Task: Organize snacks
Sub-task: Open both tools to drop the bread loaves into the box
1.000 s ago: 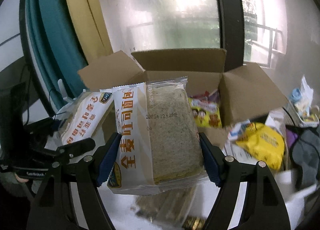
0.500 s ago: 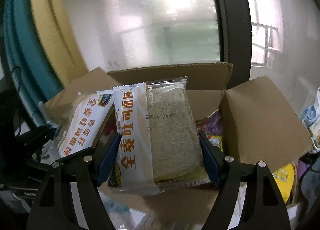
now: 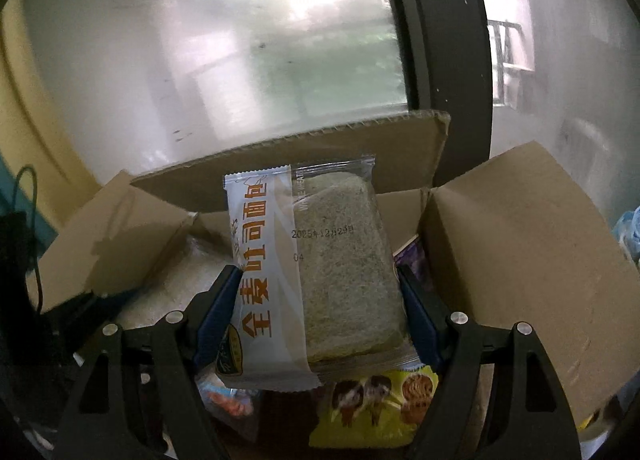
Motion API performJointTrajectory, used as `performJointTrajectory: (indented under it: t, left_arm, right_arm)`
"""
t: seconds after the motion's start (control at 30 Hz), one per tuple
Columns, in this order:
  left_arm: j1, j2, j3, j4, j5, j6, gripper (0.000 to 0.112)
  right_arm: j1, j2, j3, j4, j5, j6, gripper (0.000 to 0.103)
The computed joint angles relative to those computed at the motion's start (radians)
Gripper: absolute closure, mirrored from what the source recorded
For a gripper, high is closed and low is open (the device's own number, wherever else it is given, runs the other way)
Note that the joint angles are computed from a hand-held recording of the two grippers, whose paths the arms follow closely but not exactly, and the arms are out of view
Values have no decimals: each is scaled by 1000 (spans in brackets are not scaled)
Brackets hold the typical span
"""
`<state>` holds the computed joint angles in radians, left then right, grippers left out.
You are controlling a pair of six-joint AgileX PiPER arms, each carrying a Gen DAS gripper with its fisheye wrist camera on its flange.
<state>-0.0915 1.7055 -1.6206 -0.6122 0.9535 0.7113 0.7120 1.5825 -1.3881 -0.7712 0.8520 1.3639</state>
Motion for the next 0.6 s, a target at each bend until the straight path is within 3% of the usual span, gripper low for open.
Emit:
performJointTrajectory:
  t: [0.17,0.3,0.6]
  left_arm:
    - [25,24,-32,-20,-11,-20,22]
    - [22,3,-23,15,-15,-24,19]
    - [-4,-87,58,15,-74,17,17]
  right_arm:
    - [1,9,2,-29,-7,37,22]
    - [44,-1,1,-105,41,80,19]
    - [140,-48,-4,-127,174,74,16]
